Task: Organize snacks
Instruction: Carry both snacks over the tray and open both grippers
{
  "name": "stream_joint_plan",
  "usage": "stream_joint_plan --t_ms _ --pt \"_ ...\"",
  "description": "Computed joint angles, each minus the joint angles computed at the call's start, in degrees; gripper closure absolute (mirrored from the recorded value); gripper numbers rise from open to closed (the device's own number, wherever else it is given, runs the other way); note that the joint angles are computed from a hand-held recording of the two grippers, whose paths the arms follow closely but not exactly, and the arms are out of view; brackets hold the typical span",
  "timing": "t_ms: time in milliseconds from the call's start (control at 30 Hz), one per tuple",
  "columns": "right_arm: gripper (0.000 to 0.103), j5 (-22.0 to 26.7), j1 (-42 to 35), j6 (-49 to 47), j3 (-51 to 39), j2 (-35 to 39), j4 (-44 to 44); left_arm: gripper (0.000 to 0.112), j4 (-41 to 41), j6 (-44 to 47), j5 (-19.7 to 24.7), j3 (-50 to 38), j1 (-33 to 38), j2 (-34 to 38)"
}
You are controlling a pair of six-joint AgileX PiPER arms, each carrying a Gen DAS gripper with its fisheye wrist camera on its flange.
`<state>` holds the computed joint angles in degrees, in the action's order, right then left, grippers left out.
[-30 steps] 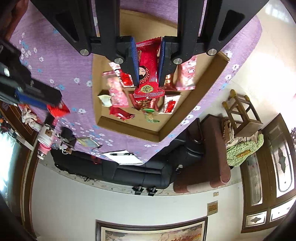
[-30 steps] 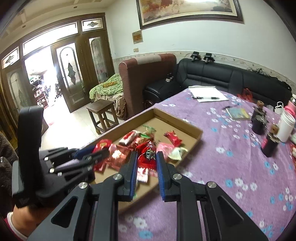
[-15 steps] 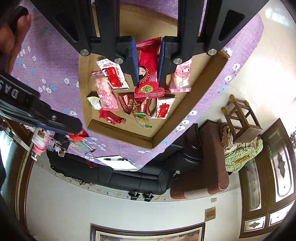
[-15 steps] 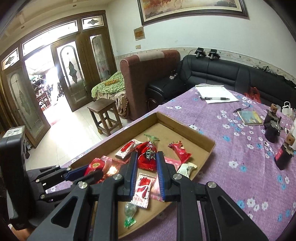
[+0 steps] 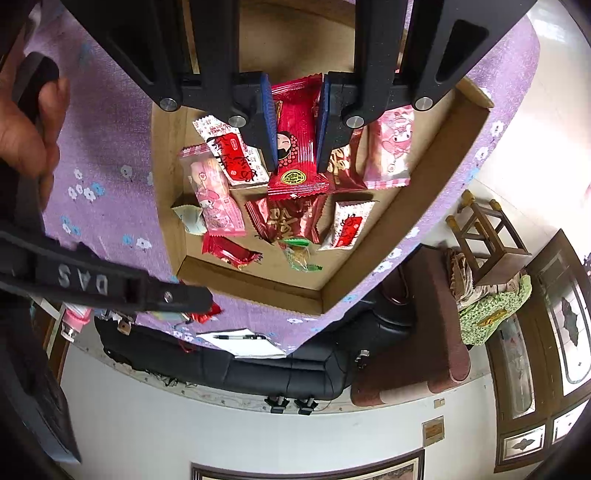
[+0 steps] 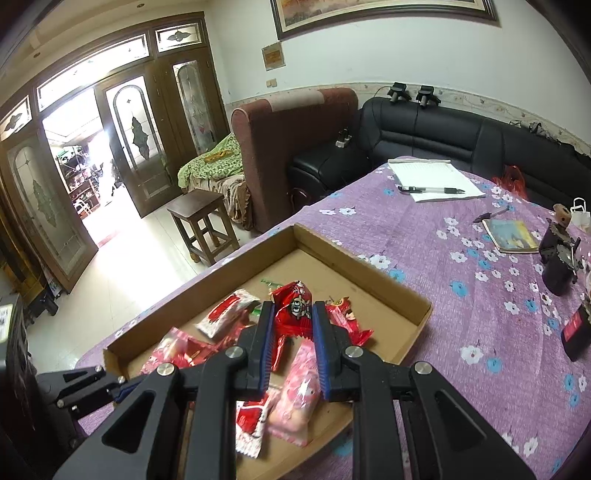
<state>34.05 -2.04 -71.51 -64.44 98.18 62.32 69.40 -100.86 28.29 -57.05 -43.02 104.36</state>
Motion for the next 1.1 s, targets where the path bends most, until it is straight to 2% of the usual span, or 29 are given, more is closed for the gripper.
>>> stream_joint_plan --t_ms 533,933,1000,1100 --pt "0.084 -0.1 1.5 2.0 -4.6 4.6 -1.9 0.093 0.6 0.0 1.1 -2.0 -0.2 3.0" --pt "0.084 -0.2 3.5 5.6 -8.1 7.8 -5.9 0.093 0.5 -0.5 -2.1 -0.8 2.0 2.9" --pt "0.084 0.0 3.9 7.0 -9.1 8.5 -7.2 0.093 1.3 -1.7 -3.7 0.0 2.6 2.1" --pt "0.084 0.7 4.3 8.9 -10.7 9.4 -9.2 0.093 9.5 -10.5 -11.6 4.5 6.0 -1.6"
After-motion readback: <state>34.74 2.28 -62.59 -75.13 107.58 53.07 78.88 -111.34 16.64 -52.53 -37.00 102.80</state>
